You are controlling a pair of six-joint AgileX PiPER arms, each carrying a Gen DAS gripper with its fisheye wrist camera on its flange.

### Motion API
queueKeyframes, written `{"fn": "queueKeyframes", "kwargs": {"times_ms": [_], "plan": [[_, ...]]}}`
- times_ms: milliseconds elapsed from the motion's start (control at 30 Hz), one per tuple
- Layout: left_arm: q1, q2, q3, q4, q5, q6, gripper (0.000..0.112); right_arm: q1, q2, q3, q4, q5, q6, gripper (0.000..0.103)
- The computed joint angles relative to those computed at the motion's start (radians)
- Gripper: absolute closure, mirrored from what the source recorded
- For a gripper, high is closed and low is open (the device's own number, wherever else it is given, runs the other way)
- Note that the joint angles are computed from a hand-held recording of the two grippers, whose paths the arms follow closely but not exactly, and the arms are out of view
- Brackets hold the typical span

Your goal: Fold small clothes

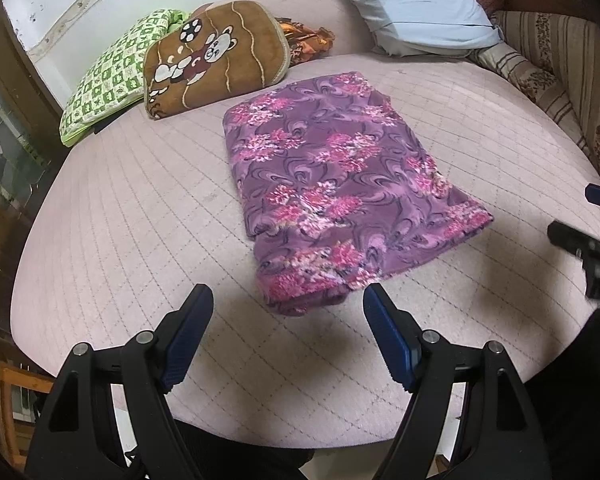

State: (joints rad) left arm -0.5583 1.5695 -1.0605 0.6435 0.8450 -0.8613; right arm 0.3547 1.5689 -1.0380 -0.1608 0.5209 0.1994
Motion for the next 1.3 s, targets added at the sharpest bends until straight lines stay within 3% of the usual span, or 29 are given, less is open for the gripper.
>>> {"fn": "queueKeyframes", "kwargs": {"times_ms": [67,367,567,700,900,933,1067,1100,1167,1300], "plan": [[0.014,0.012,-0.013,0.009,0.003,0.0,0.035,-0.057,0.041,-0.029,0.055,0.001,-0.033,0.0],[0.107,0.069,-0.092,0.014,0.005,0.037,0.035,-0.205,0.168,-0.162,0.019,0.017,0.005,0.0],[0.379,0.21,-0.268,-0.123,0.035,0.186,0.034,-0.304,0.347,-0.339,-0.083,0.078,0.109,0.0],[0.539,0.342,-0.402,-0.092,0.088,0.172,0.034,-0.348,0.453,-0.46,-0.172,0.121,0.154,0.0],[0.734,0.532,-0.609,-0.085,0.161,0.152,0.034,-0.461,0.601,-0.643,-0.086,0.203,0.122,0.0],[0.751,0.549,-0.624,-0.085,0.163,0.149,0.034,-0.471,0.612,-0.641,-0.061,0.199,0.098,0.0],[0.816,0.644,-0.718,-0.098,0.172,0.147,0.034,-0.468,0.555,-0.48,-0.145,0.003,0.162,0.001],[0.831,0.66,-0.727,-0.101,0.162,0.144,0.03,-0.467,0.537,-0.433,-0.175,-0.044,0.194,0.001],[0.862,0.675,-0.71,-0.098,0.087,0.101,0.019,-0.477,0.537,-0.442,-0.125,-0.033,0.152,0.001],[0.912,0.561,-0.438,0.026,-0.225,-0.198,0.014,-0.473,0.532,-0.424,-0.163,-0.049,0.184,0.001]]}}
